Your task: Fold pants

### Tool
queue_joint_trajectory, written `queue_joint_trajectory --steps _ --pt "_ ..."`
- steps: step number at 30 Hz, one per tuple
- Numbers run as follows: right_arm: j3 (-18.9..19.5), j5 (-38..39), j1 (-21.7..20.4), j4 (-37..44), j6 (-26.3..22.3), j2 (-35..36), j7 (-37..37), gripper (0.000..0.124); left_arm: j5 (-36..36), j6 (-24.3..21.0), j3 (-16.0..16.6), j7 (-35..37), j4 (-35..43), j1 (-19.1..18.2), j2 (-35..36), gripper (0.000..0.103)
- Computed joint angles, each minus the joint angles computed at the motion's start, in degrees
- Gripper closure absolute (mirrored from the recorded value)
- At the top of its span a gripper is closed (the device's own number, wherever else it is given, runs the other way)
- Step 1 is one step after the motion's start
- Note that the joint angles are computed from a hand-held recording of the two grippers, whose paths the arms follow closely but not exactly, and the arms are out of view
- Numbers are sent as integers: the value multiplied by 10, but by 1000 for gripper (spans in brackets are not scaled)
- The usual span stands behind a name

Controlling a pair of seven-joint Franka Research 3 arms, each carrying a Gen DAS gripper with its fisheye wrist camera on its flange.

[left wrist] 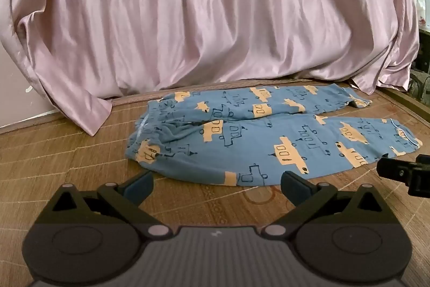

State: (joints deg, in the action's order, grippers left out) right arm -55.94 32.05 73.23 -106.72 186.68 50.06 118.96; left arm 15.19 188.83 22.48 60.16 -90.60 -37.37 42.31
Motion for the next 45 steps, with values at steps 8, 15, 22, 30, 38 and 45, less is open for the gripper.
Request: queue_joint_trajectory --steps 8,15,22,30,38,45 --pt "-1 0 1 1 -1 2 3 21 1 1 -4 4 1 3 0 0" --pt "0 -2 0 1 -2 1 4 21 -9 6 6 9 -5 -6 0 0" --pt "0 -5 -1 2 -4 0 6 21 -14 6 3 16 -5 -4 0 0" --pt "1 -7 -2 1 -3 -1 8 21 -16 5 -2 19 -5 -1 -1 0" --pt "0 -11 -2 2 -6 -2 10 21 -14 3 -3 17 -3 -1 0 0" --pt "1 -13 -3 2 -5 -2 12 21 -13 2 -1 15 -2 -2 0 0"
